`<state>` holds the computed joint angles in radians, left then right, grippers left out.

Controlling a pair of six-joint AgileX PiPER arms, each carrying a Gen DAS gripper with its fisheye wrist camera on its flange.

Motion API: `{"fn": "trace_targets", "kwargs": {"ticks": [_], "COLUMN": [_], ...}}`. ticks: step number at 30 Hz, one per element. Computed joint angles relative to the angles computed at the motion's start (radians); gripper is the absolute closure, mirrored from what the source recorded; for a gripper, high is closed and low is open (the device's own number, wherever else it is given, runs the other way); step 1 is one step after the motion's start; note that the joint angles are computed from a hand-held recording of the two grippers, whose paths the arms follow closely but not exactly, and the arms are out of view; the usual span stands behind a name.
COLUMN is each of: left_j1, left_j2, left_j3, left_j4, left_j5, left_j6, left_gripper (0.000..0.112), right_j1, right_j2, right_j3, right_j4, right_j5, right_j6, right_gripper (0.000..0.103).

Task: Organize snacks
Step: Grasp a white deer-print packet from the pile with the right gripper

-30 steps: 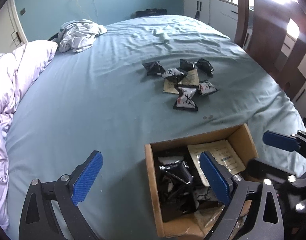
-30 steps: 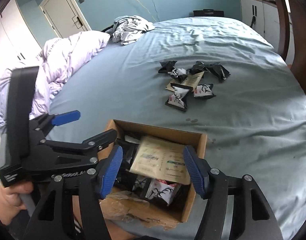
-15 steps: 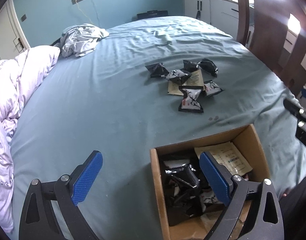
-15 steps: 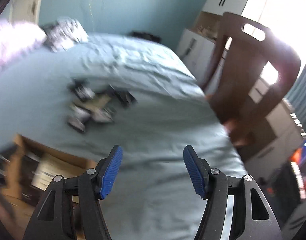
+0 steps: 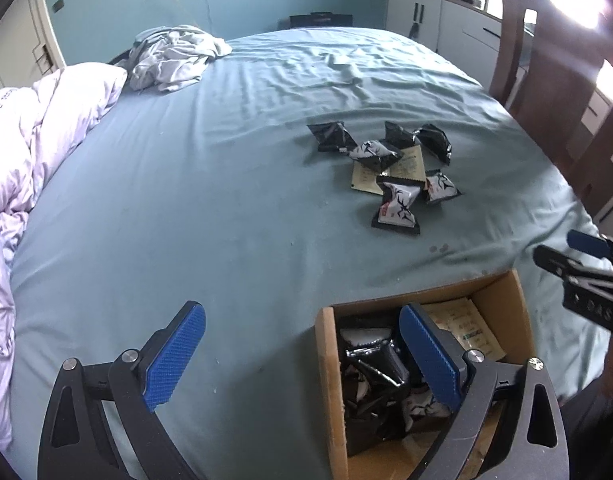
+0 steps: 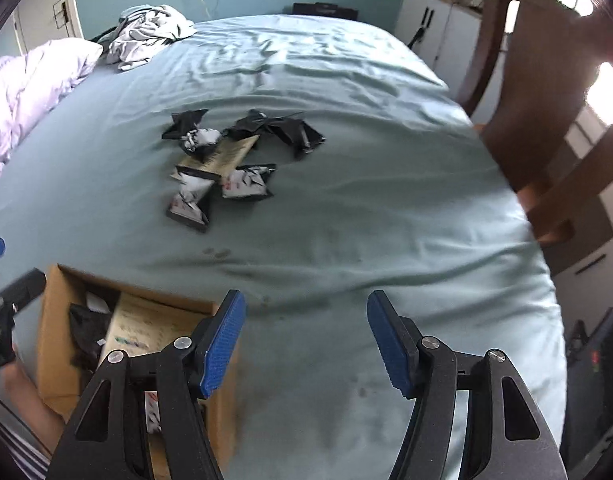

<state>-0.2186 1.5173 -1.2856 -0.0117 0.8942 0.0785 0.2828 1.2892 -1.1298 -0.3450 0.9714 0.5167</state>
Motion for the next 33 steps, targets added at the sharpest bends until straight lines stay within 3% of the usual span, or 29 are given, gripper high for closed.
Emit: {"fn": "trace_targets", "kwargs": {"ticks": [6, 12, 23, 33], "left_j1": [0.015, 0.012, -0.006, 0.007], "left_j2": [0.015, 0.035, 0.088, 0.094], "left_j3": [-0.018, -0.036, -0.068, -0.064], "left_j4": [-0.03, -0.046, -0.047, -0.043], "left_j5": [0.017, 0.036, 0.061, 0.017], "left_j6": [0.026, 0.043, 0.042, 0.009], "left_gripper": [0.013, 0.013, 0.013, 0.013], "right_j1": [-0.024, -0.098, -0.152, -0.126], "right_j2": [0.112, 0.293, 0.597, 0.744], "right_j3": [-0.103, -0.214, -0.5, -0.657], "right_j4": [-0.009, 0.165, 0.314, 0.288], "right_j5": [-0.036, -0.11, -0.055, 0.0], "right_j6": [-0.066, -0.203, -0.35, -0.325], "right_gripper": [0.041, 0.041, 0.041, 0.044]}}
